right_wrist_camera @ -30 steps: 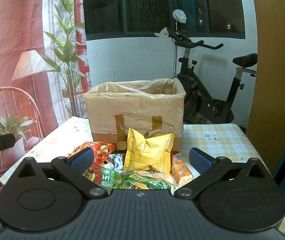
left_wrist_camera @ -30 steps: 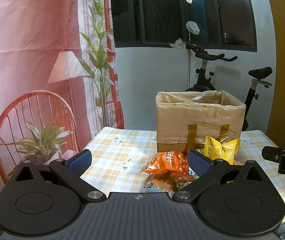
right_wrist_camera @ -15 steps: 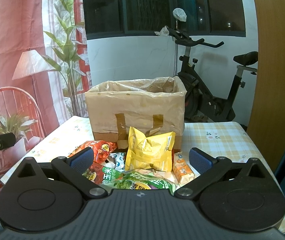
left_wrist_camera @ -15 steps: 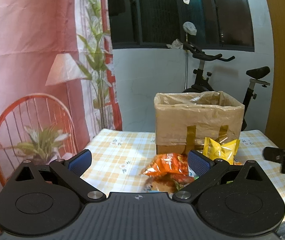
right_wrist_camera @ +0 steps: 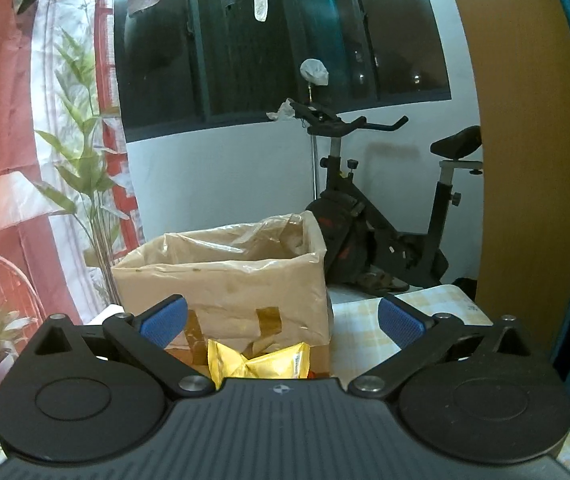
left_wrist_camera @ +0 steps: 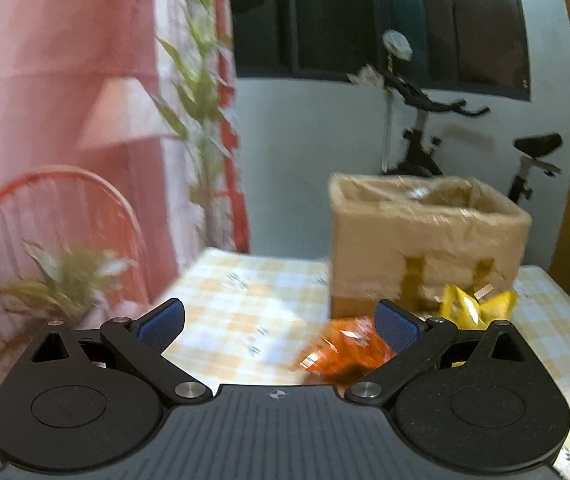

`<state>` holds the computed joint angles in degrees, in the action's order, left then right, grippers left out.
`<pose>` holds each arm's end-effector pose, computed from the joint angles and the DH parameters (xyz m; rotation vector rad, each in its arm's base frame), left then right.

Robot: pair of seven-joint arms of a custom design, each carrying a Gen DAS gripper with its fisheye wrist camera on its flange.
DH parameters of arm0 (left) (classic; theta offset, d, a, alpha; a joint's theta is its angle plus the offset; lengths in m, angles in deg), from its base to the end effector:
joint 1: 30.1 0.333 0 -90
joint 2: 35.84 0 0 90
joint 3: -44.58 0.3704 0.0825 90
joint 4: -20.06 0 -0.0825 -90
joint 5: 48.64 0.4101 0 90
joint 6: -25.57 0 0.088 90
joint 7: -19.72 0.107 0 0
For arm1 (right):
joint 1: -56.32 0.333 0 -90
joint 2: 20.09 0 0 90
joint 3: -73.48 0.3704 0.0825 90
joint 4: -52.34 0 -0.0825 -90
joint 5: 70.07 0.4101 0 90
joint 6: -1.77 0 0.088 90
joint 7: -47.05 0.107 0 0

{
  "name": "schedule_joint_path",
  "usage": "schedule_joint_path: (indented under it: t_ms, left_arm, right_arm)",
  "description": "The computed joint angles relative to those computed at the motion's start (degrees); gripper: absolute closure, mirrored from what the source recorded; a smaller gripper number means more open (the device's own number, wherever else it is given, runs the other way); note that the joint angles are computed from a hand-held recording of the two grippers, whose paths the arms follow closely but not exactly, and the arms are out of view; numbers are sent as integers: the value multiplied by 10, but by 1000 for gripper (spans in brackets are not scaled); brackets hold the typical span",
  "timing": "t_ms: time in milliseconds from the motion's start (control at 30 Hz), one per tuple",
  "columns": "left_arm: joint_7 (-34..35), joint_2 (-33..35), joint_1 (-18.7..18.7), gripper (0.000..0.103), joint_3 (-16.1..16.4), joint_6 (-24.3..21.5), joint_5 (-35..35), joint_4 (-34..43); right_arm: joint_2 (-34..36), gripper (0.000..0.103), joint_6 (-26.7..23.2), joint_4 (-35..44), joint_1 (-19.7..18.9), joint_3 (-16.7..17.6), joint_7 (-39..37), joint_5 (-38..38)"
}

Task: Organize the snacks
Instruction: 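Lower the left tool onto the red-green snack bag while the right tool lowers onto the green bag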

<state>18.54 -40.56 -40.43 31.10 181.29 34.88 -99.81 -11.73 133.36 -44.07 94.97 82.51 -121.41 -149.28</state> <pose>0.5158 -0.2711 0.5541 -1.4835 1.5236 -0.8811 0.4818 0.4860 0.6246 -1.2903 1.5610 -0.9755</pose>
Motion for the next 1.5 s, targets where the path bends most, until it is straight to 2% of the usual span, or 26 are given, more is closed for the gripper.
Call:
schedule_joint_path:
  t_ms: [100, 200, 300, 467, 700, 967, 1167, 1333, 1433, 1500]
  left_arm:
    - [19, 29, -1, 9, 6, 42, -26, 7]
    - [48, 49, -7, 11, 9, 57, -67, 6]
    - [52, 65, -13, 12, 12, 57, -56, 9]
    - [45, 92, -24, 12, 21, 50, -22, 37]
    - [4, 114, -32, 12, 30, 76, 8, 52]
    - [69, 129, -33, 13, 38, 106, -70, 40]
    - [101, 139, -34, 13, 42, 141, -96, 39]
    - [144, 148, -37, 13, 45, 159, -141, 37]
    - [200, 160, -33, 13, 39, 173, -197, 37]
    - [234, 168, -34, 13, 36, 178, -234, 38]
  right_arm:
    - [13, 0, -1, 4, 1, -2, -3, 3]
    - [18, 0, 31, -11, -2, -4, -11, 17]
    - [27, 0, 59, -23, -5, -2, -45, 59]
    - [59, 0, 74, -6, -10, -9, -104, 148]
    - [99, 0, 98, 31, -6, -28, -141, 208]
    - [115, 0, 138, 17, -12, -34, -181, 284]
    - [100, 0, 147, -14, -2, -42, -163, 261]
    - [88, 0, 105, -16, 13, -46, -143, 211]
    - [80, 0, 101, -25, 5, -39, -141, 211]
    - [74, 0, 119, -37, -4, -35, -133, 222]
